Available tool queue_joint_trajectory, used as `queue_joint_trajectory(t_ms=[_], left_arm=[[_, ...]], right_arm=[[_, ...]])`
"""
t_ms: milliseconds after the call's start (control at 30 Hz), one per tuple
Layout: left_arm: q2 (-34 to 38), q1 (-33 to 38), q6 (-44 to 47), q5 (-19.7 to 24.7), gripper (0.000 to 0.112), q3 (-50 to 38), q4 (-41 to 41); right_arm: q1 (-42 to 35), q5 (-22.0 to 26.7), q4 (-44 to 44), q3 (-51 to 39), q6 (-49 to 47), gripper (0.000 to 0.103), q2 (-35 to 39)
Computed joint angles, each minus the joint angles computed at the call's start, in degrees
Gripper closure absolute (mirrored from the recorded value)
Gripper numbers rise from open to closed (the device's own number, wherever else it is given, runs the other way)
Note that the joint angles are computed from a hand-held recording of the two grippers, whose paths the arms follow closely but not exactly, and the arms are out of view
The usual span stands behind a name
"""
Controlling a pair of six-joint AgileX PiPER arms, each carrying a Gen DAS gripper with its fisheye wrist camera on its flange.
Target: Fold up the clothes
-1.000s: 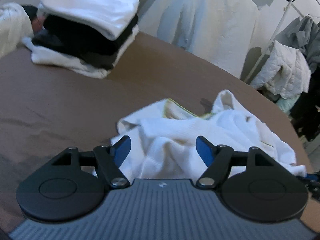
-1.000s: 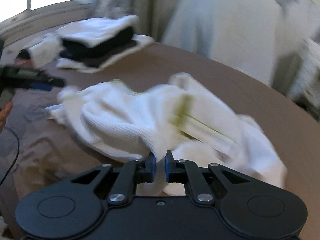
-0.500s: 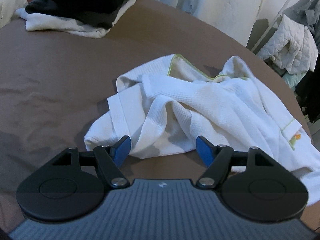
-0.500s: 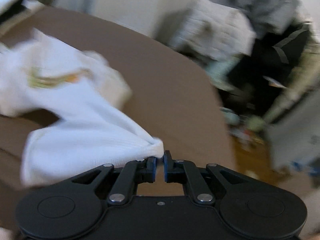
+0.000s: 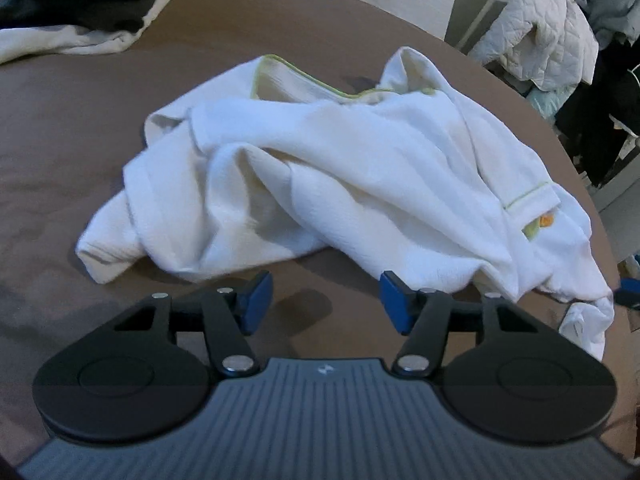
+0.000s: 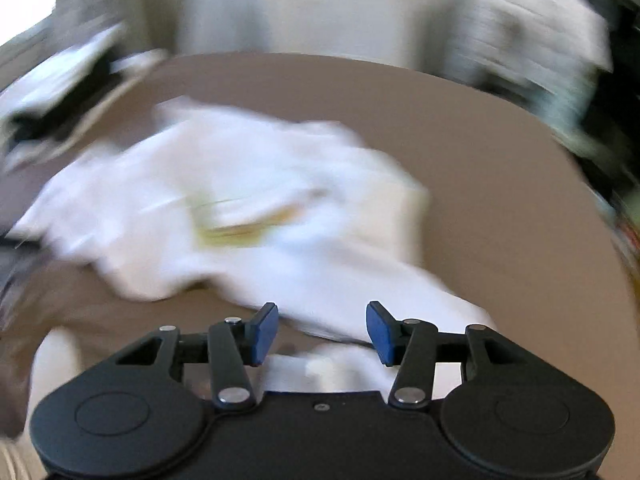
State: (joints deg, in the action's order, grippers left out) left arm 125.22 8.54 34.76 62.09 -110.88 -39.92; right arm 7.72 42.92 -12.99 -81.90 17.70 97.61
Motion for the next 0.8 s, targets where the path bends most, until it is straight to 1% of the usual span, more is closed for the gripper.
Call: queue_joint_trajectory(t_ms=[67, 100, 167, 200, 267, 300, 333, 367, 400, 433, 467, 500, 533, 600, 633, 667, 700, 767, 800], left_arm=[[-0.7, -0.1, 0.6, -0.9, 0.053, 1.7, -0.8], [-1.2, -0.3, 0.6, -3.1, 0.053, 2.9, -0.4], [-1.8, -0.9, -1.3, -8.6, 0.053, 4.5, 3.2], [-1.3, -0.7, -2.6, -10.2, 0.053, 4.2, 4.7], [-0.1, -0.5, -5.7, -13.1, 0.055, 3.2, 8.1], [0.6, -0.3, -7.1, -14.3, 0.059, 2.6, 9.5], [1.3, 0.5, -7.5, -13.5, 0.064, 1.7, 8.5], [2.0, 1.3, -7.9, -12.6, 0.071, 0.7, 7.6], [2.7, 2.0, -8.2, -11.9, 0.074, -0.2, 6.8], [2.5, 2.2, -7.9, -12.2, 0.08, 0.0, 6.7], [2.1, 2.3, -7.3, -12.9, 0.087, 0.6, 7.1], [1.8, 2.2, -6.8, -13.8, 0.09, 1.1, 7.7], [1.7, 2.2, -6.7, -14.4, 0.094, 1.3, 8.1], [1.5, 2.6, -6.3, -14.8, 0.094, 1.7, 7.2], [1.3, 3.0, -6.0, -14.8, 0.094, 1.9, 6.1], [0.5, 3.4, -5.0, -15.6, 0.094, 2.9, 4.8], [-0.3, 3.4, -4.1, -17.1, 0.094, 4.0, 3.8], [-1.9, 3.5, -2.0, -20.2, 0.083, 6.3, 1.9], [-3.0, 3.2, -1.3, -23.0, 0.079, 8.0, 2.1]], right_arm=[[3.2, -3.2, 3.8, -2.7, -5.8, 0.049, 4.9], [4.4, -3.9, 7.0, -5.4, -10.2, 0.049, 8.0], [7.3, -3.8, 13.1, -10.9, -20.1, 0.049, 13.1], [8.7, -3.4, 15.9, -14.1, -25.0, 0.049, 15.8], [11.9, -4.3, 17.3, -18.9, -32.6, 0.044, 19.9], [13.4, -4.4, 17.3, -22.3, -35.7, 0.039, 22.5], [14.8, -4.6, 15.2, -26.1, -36.5, 0.038, 25.6], [16.2, -4.6, 10.9, -29.5, -35.1, 0.038, 28.5], [17.5, -4.3, 6.4, -33.2, -33.5, 0.039, 31.5], [18.7, -3.7, 2.4, -37.3, -32.4, 0.04, 34.7], [19.2, -2.8, -0.6, -40.7, -31.9, 0.043, 37.3], [19.8, -1.8, -3.5, -44.4, -31.5, 0.065, 40.1], [20.1, -0.5, -5.4, -48.8, -31.6, 0.099, 42.9], [19.1, 1.2, -4.0, -55.9, -29.5, 0.099, 45.8], [17.8, 0.9, -0.9, -56.8, -28.2, 0.099, 44.9], [16.0, 1.3, 4.6, -59.3, -28.1, 0.099, 44.6], [14.0, 0.9, 10.3, -59.9, -27.8, 0.099, 43.1], [10.4, 0.6, 21.8, -59.8, -26.5, 0.099, 39.9], [8.6, -1.1, 27.5, -57.3, -25.9, 0.099, 37.4]])
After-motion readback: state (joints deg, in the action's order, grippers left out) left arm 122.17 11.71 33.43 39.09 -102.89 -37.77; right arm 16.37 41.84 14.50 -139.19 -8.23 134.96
